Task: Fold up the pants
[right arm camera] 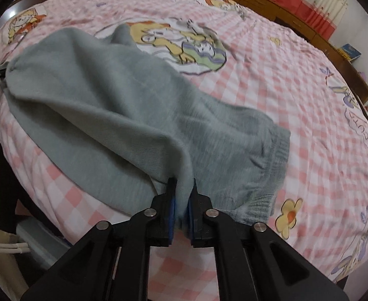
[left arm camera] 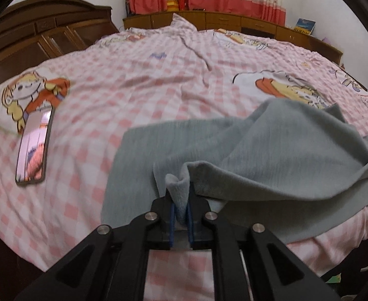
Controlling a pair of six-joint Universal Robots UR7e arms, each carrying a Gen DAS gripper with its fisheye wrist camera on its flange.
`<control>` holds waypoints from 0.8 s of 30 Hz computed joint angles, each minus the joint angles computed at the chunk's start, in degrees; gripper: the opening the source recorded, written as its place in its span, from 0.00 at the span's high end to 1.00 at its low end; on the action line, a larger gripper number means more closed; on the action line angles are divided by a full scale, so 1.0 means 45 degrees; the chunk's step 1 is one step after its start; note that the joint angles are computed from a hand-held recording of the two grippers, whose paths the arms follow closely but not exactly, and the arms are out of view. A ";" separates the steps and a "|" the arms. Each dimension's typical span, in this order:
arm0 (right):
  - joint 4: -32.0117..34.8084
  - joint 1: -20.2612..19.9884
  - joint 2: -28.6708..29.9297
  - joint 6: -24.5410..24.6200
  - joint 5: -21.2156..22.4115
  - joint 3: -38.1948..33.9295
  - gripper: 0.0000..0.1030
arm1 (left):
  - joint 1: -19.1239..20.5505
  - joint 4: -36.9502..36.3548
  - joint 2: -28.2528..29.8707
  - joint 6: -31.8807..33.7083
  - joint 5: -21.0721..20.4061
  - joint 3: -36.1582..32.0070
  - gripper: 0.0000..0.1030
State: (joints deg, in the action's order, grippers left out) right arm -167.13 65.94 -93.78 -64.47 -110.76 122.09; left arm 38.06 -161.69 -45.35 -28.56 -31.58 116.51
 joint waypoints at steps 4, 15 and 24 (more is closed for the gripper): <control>-0.0547 0.0090 -0.0102 -0.0575 -0.0551 0.0392 0.73 | -0.0039 0.0581 -0.0242 -0.0880 0.0011 0.0301 0.61; -0.0061 0.0745 -0.1150 -0.0632 -0.1037 0.0734 0.69 | -0.0622 0.2275 -0.1951 -0.2432 -0.0036 0.1604 0.48; 0.0433 0.1868 -0.0372 0.1155 -0.0245 0.0740 0.67 | -0.0426 0.1924 -0.2265 -0.1790 -0.0027 0.1141 0.45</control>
